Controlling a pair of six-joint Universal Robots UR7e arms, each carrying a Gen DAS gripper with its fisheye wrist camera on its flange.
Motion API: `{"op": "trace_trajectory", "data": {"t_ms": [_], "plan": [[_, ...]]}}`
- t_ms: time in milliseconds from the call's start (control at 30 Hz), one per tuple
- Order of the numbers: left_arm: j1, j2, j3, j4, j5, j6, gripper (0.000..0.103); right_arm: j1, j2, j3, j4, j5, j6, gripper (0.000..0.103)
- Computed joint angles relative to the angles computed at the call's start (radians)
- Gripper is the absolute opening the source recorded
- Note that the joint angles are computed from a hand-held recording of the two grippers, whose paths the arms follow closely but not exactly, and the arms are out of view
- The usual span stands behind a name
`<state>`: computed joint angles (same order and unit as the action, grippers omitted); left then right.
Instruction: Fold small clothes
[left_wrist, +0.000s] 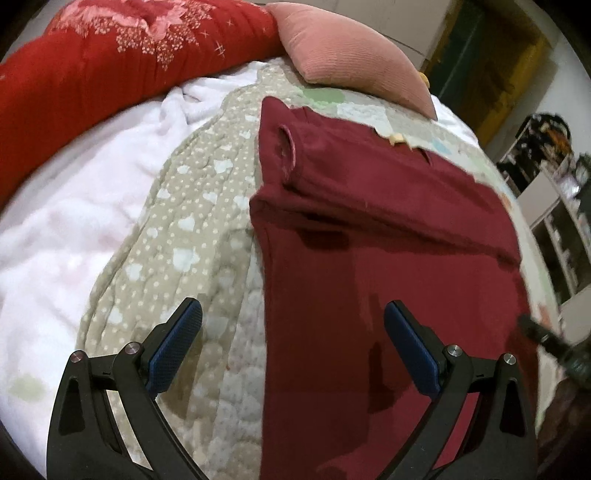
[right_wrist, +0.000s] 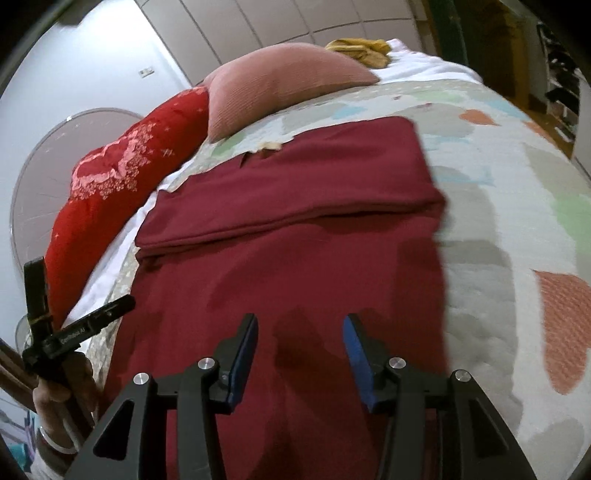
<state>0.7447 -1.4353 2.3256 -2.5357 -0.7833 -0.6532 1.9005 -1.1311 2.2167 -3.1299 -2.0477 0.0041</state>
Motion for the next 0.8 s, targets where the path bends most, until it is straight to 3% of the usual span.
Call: {"op": "trace_trajectory", "data": {"t_ms": [167, 367, 500, 567, 633, 733, 800], "plan": [[0.041, 0.021, -0.049, -0.078, -0.016, 0.043, 0.100, -0.010, 0.032, -0.034, -0.018, -0.001, 0.008, 0.046], [0.085, 0.108, -0.143, -0.143, 0.018, 0.131, 0.097, -0.035, 0.022, -0.070, -0.046, -0.020, 0.013, 0.047], [0.115, 0.175, -0.220, -0.107, 0.029, 0.169, 0.076, -0.048, 0.011, -0.064, -0.057, 0.001, 0.020, 0.047], [0.138, 0.200, -0.250, -0.089, 0.005, 0.176, 0.060, -0.051, 0.010, -0.058, -0.067, 0.005, 0.017, 0.047], [0.153, 0.224, -0.272, -0.075, -0.005, 0.186, 0.036, -0.053, 0.011, -0.055, -0.081, 0.011, 0.008, 0.047], [0.151, 0.226, -0.267, -0.088, 0.025, 0.207, 0.025, -0.048, 0.018, -0.068, -0.092, -0.006, -0.028, 0.047], [0.158, 0.210, -0.254, -0.115, 0.033, 0.208, 0.022, -0.044, 0.026, -0.084, -0.097, -0.012, -0.057, 0.047]]}}
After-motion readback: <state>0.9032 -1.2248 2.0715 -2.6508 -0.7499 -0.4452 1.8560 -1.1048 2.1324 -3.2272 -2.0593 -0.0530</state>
